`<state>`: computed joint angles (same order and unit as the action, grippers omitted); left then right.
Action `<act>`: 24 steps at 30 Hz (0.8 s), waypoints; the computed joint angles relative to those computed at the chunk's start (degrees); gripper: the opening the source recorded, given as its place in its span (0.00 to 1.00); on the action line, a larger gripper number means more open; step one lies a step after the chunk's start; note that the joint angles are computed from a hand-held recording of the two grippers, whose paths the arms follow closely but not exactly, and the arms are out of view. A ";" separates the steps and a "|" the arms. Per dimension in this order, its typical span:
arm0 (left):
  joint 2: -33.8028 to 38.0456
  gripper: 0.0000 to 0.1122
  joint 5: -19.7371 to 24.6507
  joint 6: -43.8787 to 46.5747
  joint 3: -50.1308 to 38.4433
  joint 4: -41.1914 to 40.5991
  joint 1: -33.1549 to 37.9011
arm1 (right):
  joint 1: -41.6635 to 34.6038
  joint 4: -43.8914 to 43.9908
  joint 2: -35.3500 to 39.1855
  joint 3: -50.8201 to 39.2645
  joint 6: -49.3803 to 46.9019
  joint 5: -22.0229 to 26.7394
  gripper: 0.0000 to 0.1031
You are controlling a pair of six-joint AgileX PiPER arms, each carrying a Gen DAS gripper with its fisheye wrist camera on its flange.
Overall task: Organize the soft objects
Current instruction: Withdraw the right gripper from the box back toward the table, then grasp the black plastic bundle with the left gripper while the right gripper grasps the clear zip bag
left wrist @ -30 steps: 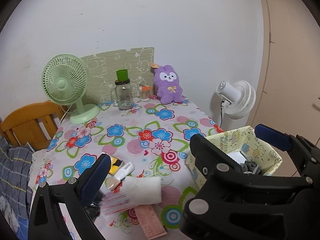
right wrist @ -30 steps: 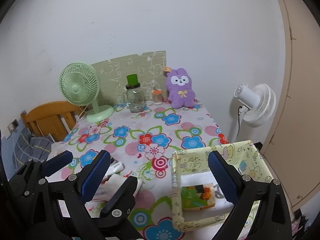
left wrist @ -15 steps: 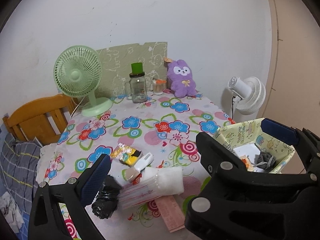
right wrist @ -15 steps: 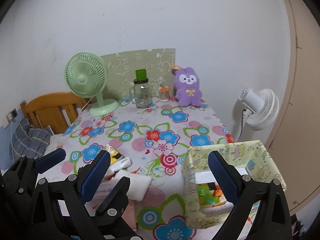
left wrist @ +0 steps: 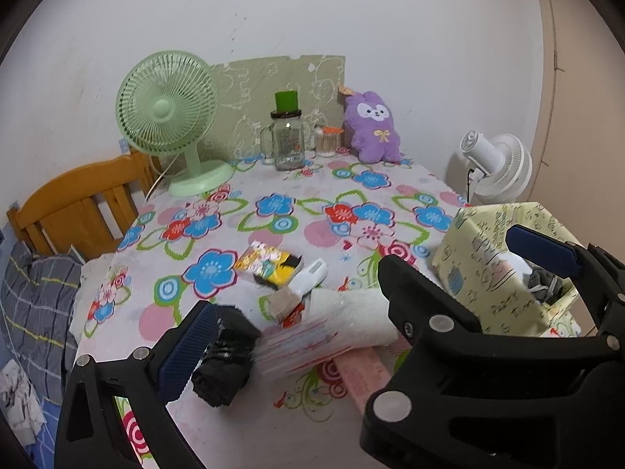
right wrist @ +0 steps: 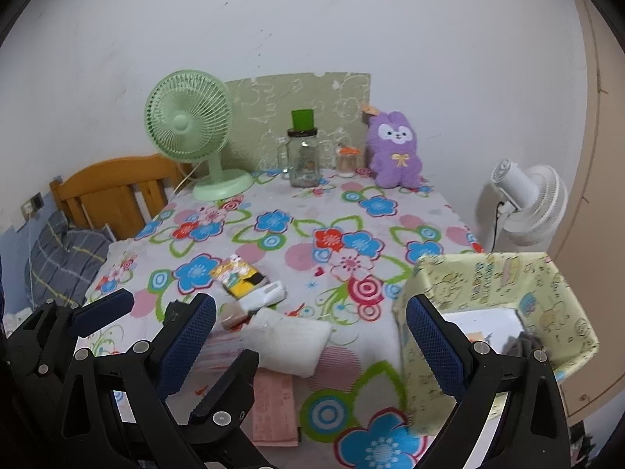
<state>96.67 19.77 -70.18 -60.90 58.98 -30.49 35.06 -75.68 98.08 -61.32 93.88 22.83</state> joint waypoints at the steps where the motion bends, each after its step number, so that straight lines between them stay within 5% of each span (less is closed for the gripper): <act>1: 0.03 0.91 -0.58 -1.26 0.65 1.04 0.30 | 0.11 -0.52 0.37 0.06 0.74 -0.45 0.97; 13: 5.17 0.91 -1.62 -2.14 1.28 0.21 2.92 | -1.21 3.31 7.61 -2.02 -1.67 -6.27 0.96; 24: 9.14 0.89 0.16 0.88 -1.10 -3.51 5.64 | -2.45 17.91 13.72 -7.92 -17.34 -8.54 0.97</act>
<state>105.81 19.94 -69.30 -61.99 55.47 -24.85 32.61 -57.77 111.80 -69.25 76.54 14.30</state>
